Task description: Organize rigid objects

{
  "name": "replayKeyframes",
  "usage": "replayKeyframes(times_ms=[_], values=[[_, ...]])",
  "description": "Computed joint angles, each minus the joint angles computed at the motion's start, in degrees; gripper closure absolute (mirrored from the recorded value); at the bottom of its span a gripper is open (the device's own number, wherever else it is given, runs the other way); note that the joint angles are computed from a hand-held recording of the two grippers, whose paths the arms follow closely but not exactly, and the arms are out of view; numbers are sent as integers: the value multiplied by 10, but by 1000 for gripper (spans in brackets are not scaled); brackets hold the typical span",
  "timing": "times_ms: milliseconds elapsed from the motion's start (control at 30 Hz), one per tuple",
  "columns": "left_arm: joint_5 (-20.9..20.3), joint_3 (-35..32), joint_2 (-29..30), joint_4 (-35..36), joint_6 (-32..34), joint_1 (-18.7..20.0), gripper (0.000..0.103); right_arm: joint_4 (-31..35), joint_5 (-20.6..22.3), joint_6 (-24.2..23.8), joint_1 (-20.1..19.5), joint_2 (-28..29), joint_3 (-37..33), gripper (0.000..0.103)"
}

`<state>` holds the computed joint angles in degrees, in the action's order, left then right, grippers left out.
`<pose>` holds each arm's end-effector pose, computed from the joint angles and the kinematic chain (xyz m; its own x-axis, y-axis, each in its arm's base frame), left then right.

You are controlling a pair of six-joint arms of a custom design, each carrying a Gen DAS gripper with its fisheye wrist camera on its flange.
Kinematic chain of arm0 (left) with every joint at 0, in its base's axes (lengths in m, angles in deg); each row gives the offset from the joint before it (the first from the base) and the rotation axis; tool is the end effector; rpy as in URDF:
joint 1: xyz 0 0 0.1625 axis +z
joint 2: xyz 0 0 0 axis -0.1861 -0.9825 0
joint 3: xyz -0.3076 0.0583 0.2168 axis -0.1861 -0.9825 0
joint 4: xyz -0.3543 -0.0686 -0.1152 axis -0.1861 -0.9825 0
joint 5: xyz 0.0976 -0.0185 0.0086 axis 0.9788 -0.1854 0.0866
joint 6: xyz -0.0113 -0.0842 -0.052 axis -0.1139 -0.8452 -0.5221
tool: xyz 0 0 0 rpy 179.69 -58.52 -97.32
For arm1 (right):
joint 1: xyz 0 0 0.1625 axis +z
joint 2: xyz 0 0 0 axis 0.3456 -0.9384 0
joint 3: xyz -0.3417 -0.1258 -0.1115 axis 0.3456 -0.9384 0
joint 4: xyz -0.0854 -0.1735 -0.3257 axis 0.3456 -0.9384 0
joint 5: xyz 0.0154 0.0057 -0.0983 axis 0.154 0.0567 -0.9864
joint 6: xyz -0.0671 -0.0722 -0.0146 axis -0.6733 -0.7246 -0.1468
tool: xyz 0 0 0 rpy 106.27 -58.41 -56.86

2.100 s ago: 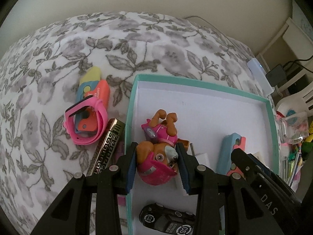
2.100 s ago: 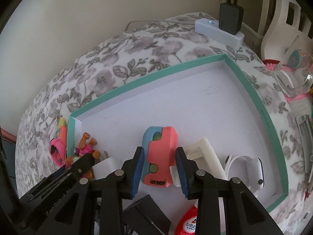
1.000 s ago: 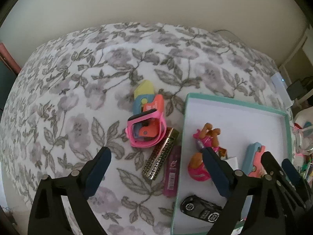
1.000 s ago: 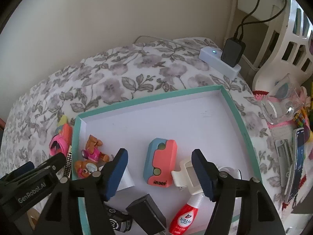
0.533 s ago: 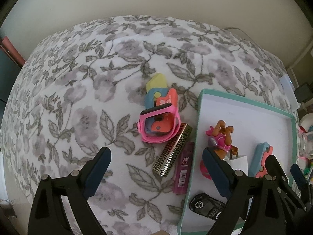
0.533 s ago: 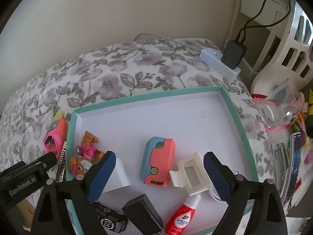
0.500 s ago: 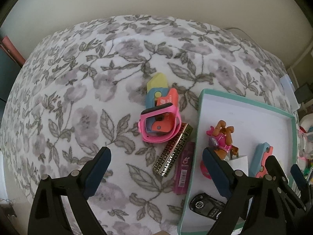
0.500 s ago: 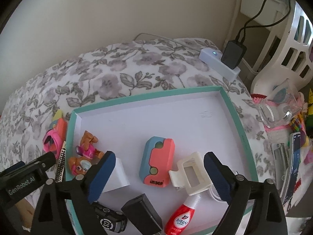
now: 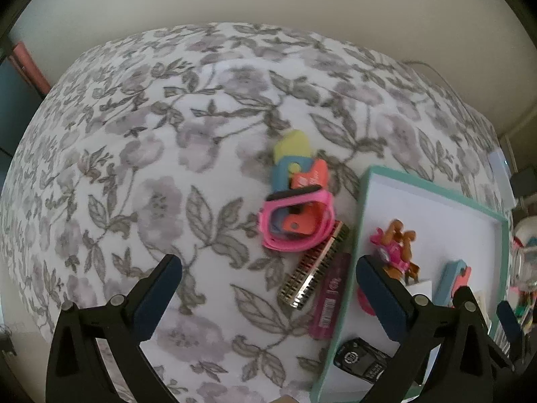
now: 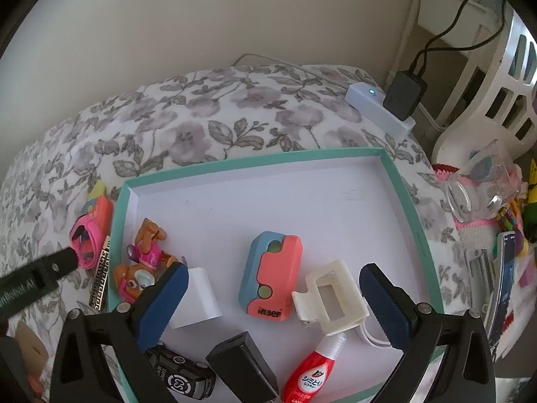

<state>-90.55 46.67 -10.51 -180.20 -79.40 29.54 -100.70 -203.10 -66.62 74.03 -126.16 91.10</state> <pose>-0.4048 -0.3330 0.0121 -0.7093 -0.1694 -0.6842 0.1006 0.9365 -0.3361 0.0790 -0.2904 0.3431 -0.6535 0.2350 0.7195 -0.1931 0.8674 -0.4587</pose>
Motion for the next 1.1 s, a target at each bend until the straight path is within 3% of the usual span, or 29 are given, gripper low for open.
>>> replayKeyframes(times_ms=[267,433,600,867,1000,1100], values=[[2,30,-43,-6,-26,14,0,-3,-5,2,18,13,2,0],[9,49,-75,11,-53,25,0,25,49,28,39,22,0,0],[13,70,-95,0,-62,37,0,4,54,28,62,61,0,0],[21,78,-72,-110,1,51,0,-11,73,38,45,94,-16,0],[0,77,-49,-176,33,65,0,-45,49,30,38,107,-23,0],[-5,68,-33,-188,42,71,0,-47,48,35,26,104,-29,0]])
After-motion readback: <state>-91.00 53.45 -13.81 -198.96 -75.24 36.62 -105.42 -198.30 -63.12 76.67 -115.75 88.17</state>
